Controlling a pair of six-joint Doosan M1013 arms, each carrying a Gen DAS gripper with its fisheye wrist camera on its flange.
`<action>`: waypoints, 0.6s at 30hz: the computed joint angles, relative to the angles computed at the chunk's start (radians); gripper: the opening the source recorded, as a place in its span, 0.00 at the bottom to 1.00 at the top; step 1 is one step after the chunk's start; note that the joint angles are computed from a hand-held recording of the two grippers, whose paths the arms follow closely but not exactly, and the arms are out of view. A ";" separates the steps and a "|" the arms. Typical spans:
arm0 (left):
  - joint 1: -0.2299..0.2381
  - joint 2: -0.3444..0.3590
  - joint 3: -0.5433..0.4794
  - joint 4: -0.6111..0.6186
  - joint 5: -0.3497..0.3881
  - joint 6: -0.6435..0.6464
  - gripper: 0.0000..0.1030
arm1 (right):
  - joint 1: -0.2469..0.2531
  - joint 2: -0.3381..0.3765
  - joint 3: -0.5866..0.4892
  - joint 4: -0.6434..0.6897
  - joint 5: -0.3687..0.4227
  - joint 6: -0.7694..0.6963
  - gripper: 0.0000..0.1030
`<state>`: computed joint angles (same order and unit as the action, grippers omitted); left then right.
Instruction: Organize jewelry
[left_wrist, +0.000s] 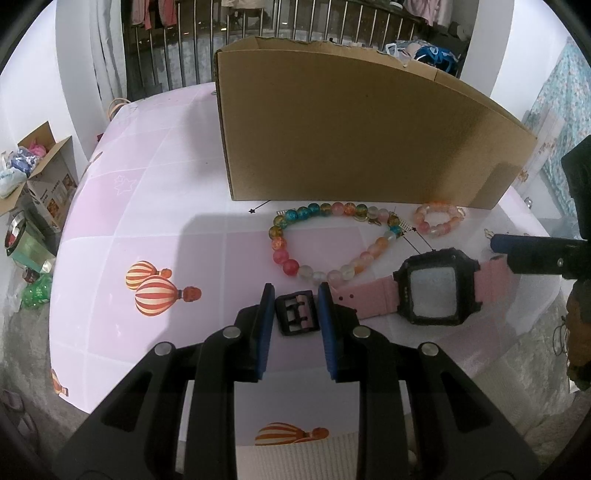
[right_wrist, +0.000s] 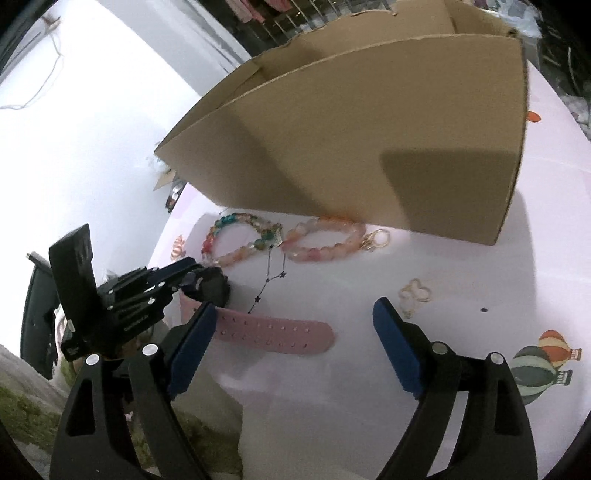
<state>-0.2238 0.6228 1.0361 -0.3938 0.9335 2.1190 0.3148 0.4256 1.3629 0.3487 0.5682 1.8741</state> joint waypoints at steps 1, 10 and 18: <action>0.000 0.000 0.000 0.001 -0.001 0.000 0.22 | 0.003 -0.001 -0.002 -0.021 0.002 0.006 0.82; -0.001 -0.001 0.001 0.001 -0.002 0.000 0.22 | 0.035 0.006 -0.032 -0.152 0.043 -0.026 0.82; 0.001 -0.002 0.005 -0.003 -0.005 0.006 0.22 | 0.090 0.052 -0.109 -0.506 0.159 0.103 0.76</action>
